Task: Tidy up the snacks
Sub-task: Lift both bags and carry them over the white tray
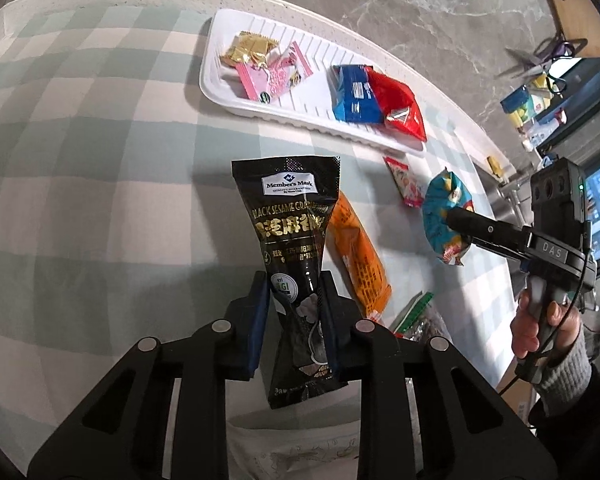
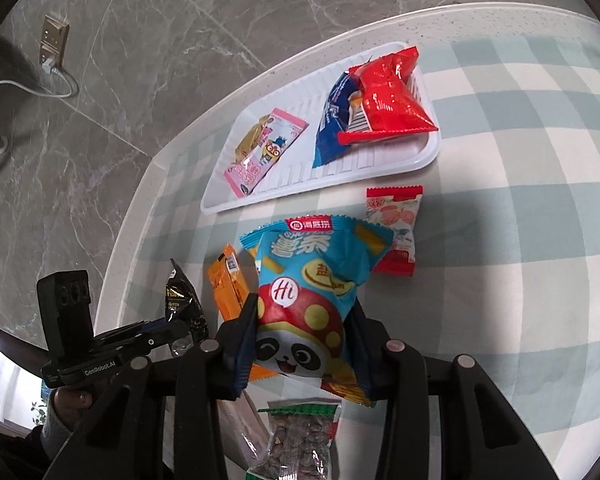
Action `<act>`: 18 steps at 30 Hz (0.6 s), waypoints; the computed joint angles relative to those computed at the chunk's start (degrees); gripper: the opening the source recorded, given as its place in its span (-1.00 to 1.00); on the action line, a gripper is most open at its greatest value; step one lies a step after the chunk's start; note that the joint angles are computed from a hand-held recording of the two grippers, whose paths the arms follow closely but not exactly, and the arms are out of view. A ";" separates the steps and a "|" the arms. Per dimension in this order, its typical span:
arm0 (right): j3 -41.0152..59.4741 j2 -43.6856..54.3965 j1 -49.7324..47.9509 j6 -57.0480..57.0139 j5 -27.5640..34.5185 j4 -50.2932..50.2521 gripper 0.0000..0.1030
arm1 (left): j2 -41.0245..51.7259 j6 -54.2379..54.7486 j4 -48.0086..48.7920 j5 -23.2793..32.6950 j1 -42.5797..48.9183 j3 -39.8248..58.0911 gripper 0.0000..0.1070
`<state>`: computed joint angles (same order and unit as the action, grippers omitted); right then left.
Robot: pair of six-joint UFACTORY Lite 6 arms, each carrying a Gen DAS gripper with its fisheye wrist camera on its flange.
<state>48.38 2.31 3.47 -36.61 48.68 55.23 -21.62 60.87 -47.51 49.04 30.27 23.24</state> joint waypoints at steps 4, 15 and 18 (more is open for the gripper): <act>0.90 0.62 0.21 0.06 0.53 0.81 -0.16 | 1.92 0.58 -0.45 1.06 1.07 2.56 -0.58; 7.44 5.75 0.58 0.93 2.20 1.57 -0.16 | 10.22 1.57 -2.75 3.83 2.38 14.02 -0.58; 9.47 7.08 0.66 1.16 2.47 1.77 -0.16 | 11.79 1.42 -3.49 4.22 2.20 17.02 -0.58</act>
<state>57.84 9.40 4.14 -35.45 51.15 57.00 -9.82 62.29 -50.99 53.26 32.47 40.26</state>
